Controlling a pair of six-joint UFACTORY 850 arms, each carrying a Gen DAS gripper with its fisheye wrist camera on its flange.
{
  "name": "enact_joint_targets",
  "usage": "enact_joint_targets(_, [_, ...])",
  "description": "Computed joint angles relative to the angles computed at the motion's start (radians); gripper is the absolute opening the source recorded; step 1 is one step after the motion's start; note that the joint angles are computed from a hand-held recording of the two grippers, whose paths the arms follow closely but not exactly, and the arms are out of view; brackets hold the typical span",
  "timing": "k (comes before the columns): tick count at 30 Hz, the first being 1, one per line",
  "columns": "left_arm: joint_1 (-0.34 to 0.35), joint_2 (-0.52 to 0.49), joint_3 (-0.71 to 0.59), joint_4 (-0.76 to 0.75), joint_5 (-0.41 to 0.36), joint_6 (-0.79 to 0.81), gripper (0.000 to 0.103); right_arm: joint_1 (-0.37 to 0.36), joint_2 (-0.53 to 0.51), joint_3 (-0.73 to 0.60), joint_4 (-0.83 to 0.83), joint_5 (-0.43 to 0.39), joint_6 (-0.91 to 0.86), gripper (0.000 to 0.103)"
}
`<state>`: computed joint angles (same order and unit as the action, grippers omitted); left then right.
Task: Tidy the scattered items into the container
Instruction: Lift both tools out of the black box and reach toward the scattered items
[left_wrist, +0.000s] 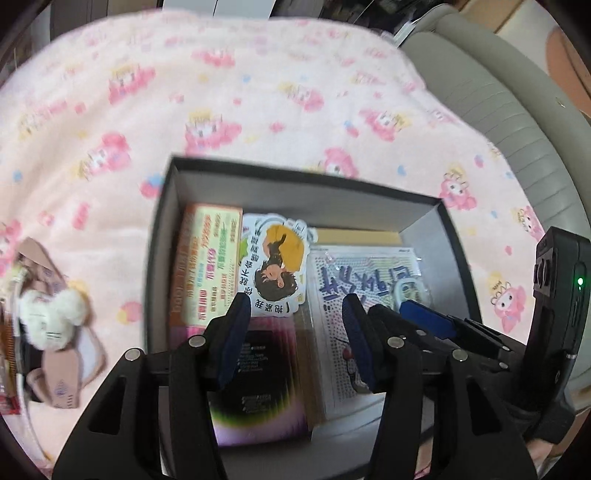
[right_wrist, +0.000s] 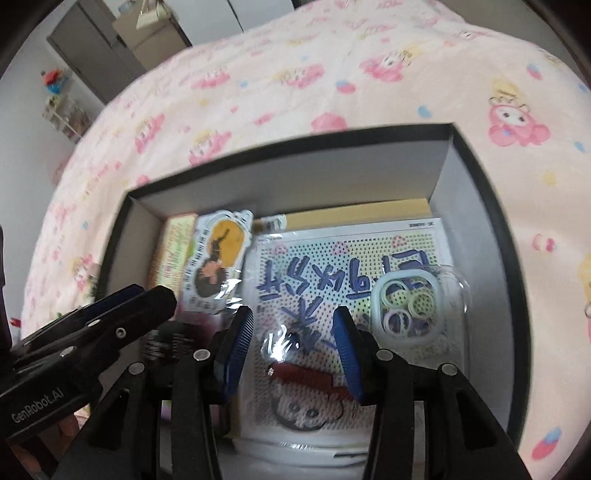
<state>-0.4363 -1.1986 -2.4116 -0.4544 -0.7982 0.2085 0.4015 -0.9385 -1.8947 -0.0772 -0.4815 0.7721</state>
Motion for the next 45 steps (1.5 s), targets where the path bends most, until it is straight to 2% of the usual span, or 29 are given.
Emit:
enact_joint_targets(2, [0.001,0.107,0.166,-0.044,0.091,0.073,0.053,0.020,0.057,0.075,-0.132,0.035,0.130,0.041])
enact_joint_targets(8, [-0.004,0.338,0.503,-0.154,0.275,0.280,0.060,0.087,0.198,0.235,-0.612,0.073,0.620,0.042])
enact_joint_targets(11, [-0.005,0.440,0.638,-0.186,0.335,0.365,0.060,0.116,0.239,0.275,-0.709,0.089,0.711,0.043])
enact_joint_targets(16, [0.015,0.575,0.806,-0.323,0.376,0.535,0.061,0.200,0.300,0.322,-0.919,0.008,0.906,0.043])
enact_joint_targets(22, [0.061,0.705,0.965,-0.499,0.362,0.735,0.061,0.273,0.348,0.361,-0.976,-0.041,0.969,0.044])
enact_joint_targets(26, [0.084,0.772,1.046,-0.545,0.374,0.797,0.061,0.317,0.346,0.343,-0.988,-0.083,0.965,0.044])
enact_joint_targets(29, [0.107,0.805,1.084,-0.571,0.374,0.823,0.061,0.332,0.337,0.322,-0.969,-0.070,0.942,0.044])
enact_joint_targets(38, [0.181,0.884,1.180,-0.638,0.418,0.880,0.061,0.380,0.252,0.174,-0.885,-0.095,0.787,0.044])
enact_joint_targets(45, [0.237,0.907,1.220,-0.642,0.443,0.877,0.062,0.404,0.156,0.023,-0.775,-0.118,0.629,0.044])
